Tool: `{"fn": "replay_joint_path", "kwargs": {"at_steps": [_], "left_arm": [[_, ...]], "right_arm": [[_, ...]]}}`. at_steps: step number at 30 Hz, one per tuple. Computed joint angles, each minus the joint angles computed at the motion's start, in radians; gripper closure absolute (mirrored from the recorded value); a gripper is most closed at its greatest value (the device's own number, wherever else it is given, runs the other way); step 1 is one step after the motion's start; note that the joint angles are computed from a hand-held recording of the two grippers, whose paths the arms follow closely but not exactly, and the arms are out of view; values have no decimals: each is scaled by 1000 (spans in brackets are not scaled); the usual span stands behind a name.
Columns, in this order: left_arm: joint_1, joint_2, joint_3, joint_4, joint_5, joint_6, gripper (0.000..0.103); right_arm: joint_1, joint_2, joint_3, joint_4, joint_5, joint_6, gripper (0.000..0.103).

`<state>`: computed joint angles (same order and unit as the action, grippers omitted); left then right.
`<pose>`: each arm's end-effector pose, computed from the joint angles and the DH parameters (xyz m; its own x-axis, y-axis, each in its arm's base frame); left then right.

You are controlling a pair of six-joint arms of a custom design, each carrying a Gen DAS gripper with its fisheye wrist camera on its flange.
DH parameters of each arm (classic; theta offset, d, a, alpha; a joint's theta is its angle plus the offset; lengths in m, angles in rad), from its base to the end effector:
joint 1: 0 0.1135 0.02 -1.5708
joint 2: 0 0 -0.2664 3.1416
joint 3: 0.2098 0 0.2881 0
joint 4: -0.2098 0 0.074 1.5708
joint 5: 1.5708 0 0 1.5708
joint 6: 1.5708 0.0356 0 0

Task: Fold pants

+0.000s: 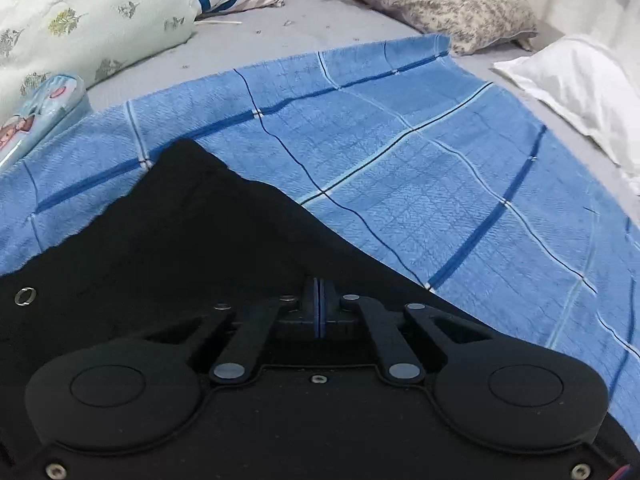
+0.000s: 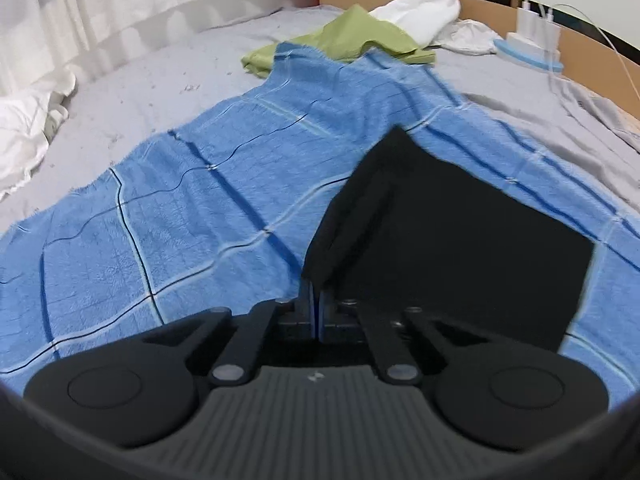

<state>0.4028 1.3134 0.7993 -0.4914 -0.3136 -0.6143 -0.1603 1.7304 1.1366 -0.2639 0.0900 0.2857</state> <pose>0.2577 0.1218 0.1937 -0.3323 -0.7376 -0.5879 -0.8767 0.4714 -0.0959 0.3954 -0.0672 0.1858 -0.6552 0.3903 -0.6468 0.4187 0.9003 0.1191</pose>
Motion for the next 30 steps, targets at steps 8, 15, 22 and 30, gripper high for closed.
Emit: {"fn": "replay_joint_path", "kwargs": {"at_steps": [8, 15, 22, 30], "left_arm": [[79, -415, -127, -145, 83, 183, 101], [348, -679, -165, -355, 412, 451, 92], [338, -620, -156, -386, 436, 341, 24], [204, -481, -189, -241, 343, 183, 6]], "right_arm": [[-223, -330, -214, -71, -277, -129, 101], [-551, -562, -335, -289, -584, -390, 100], [-719, -615, -410, -389, -677, -576, 100], [-734, -591, -456, -353, -673, -626, 100]]}}
